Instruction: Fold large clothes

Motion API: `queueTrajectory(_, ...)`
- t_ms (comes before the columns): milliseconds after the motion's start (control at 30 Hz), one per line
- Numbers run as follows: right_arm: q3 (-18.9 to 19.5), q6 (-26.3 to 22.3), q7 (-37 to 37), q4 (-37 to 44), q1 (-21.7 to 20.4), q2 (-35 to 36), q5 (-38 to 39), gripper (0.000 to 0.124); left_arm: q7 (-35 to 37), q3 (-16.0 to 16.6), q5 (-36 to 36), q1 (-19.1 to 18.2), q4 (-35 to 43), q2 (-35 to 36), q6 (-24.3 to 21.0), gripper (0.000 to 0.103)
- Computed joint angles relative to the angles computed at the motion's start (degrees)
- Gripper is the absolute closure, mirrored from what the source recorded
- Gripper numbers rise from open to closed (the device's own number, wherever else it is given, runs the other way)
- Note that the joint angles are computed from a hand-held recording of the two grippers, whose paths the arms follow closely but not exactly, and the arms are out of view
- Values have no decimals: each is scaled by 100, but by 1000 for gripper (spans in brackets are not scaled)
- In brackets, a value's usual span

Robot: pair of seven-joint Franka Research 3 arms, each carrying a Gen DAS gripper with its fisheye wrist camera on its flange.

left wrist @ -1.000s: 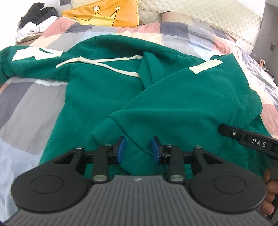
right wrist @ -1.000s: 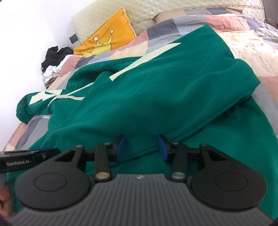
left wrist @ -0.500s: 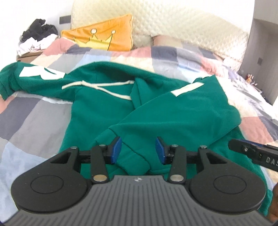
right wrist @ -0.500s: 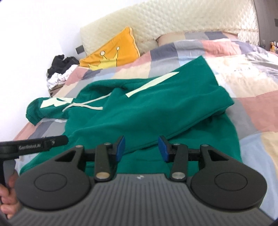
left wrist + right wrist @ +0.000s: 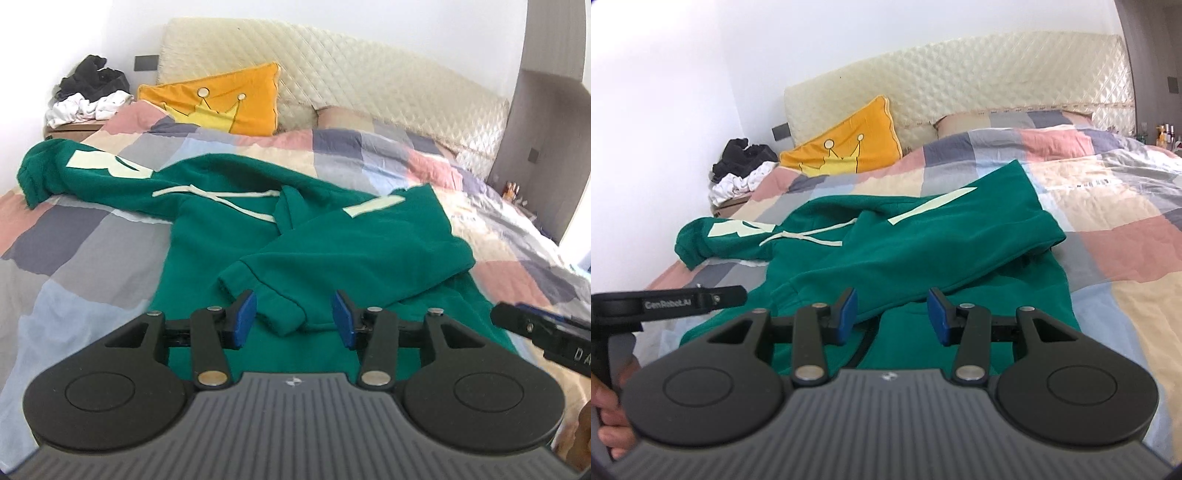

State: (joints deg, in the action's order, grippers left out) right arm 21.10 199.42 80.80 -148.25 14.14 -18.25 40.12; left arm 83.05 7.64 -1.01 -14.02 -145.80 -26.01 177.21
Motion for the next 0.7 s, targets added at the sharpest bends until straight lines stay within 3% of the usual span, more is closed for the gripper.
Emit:
queueTrajectory(67,-27,58,50,-87,62,-65,-3,78,-146,-60,-23,147,-18,-70,7,46)
queueTrajectory(300,381,183,-342,67,-245,153,410,78,29,447,-542,110,697,293,-662,41)
queueTrajectory(433,204,271,-561,220,-25,442,587,78,504,762,-1114,167,1460,829,-1221,41)
queueTrajectory(700,-397,386,-697,446,593,854,651,78,277,573,-806,1279,3036,2252,-2030,40)
